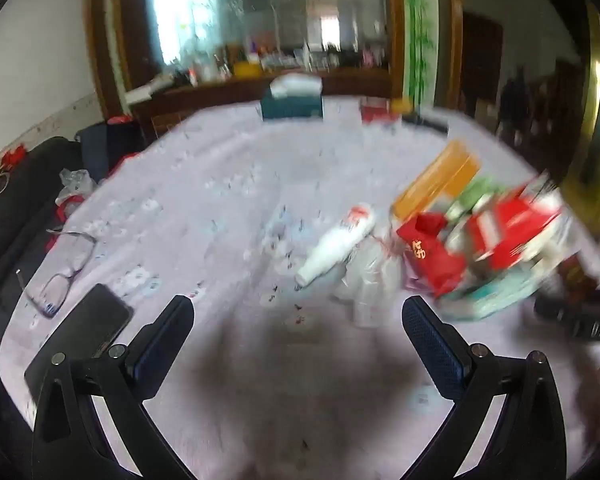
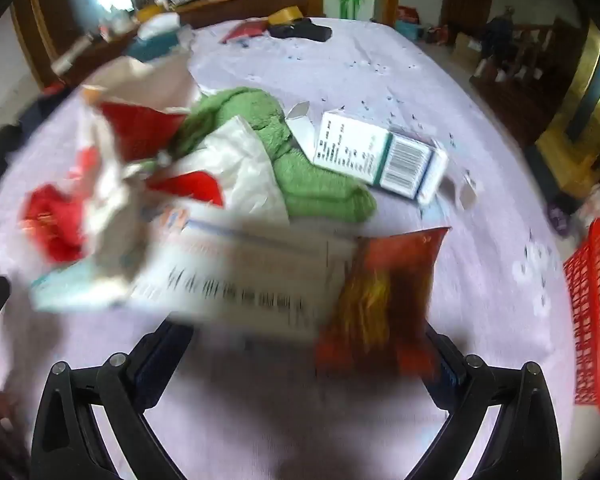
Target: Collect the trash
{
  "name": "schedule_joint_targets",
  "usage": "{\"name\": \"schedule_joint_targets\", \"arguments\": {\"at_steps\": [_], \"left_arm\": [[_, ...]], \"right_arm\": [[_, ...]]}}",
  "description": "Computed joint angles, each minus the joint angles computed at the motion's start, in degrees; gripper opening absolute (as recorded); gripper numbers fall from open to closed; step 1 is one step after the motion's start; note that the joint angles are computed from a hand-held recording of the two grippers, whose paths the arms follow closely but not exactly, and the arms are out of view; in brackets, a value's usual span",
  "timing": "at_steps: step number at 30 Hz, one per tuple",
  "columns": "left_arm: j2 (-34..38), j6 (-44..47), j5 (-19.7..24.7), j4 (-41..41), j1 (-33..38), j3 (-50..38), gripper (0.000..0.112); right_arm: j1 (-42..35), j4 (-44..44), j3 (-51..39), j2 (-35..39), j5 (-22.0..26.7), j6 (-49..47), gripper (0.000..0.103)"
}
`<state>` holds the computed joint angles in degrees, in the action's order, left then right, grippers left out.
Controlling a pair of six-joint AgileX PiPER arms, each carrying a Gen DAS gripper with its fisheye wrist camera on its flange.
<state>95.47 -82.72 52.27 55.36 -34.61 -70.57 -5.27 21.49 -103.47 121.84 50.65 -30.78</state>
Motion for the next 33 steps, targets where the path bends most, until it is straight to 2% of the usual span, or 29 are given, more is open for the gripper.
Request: {"name": "schedule_joint_targets", "arguments": {"at_steps": [5, 8, 11, 13, 18, 20, 23, 28, 33], "left_arm": [[-2.9, -11.8, 6.6, 9.2, -10.4, 3.1, 0.103], [-3.3, -16.8, 6.9, 10.9, -14.6, 4.6, 0.103], [-3.4, -20.1, 6.9, 11.0, -18.4, 5.7, 0.103], [-3.1, -22.1, 9.5, 12.5, -21.3, 6.2, 0.103], [-1.6, -24.2, 13.1, 13.3, -24.4, 5.0, 0.103], [-0.9, -24.0, 14.0, 12.5, -25.3, 4.5, 0.103], [0.0, -24.6, 15.6, 13.2, -27.0, 4.5, 0.103], [1.4, -24.6, 17.5, 14.2, -27.7, 3.4, 0.103], [2.2, -23.6, 16.7, 13.8, -27.0, 2.7, 0.103]], "right_arm": [[-8.5, 17.1, 17.1, -11.2, -3.8, -21.5, 0.103], [-13.3, 27.5, 26.8, -17.5, -5.8, -33.9, 0.103], [-16.9, 35.1, 32.0, -21.1, -5.4, -43.5, 0.103], [-19.1, 42.2, 37.7, -24.4, -6.5, -52.3, 0.103], [-25.9, 54.4, 47.5, -29.8, -1.7, -68.3, 0.103], [-27.4, 55.8, 48.9, -30.9, -0.3, -70.6, 0.103], [-27.8, 55.5, 48.9, -31.1, -1.1, -69.7, 0.103], [-26.3, 55.0, 49.2, -30.9, -5.6, -69.0, 0.103], [-26.0, 56.7, 50.0, -31.1, -7.6, -71.1, 0.103]]}}
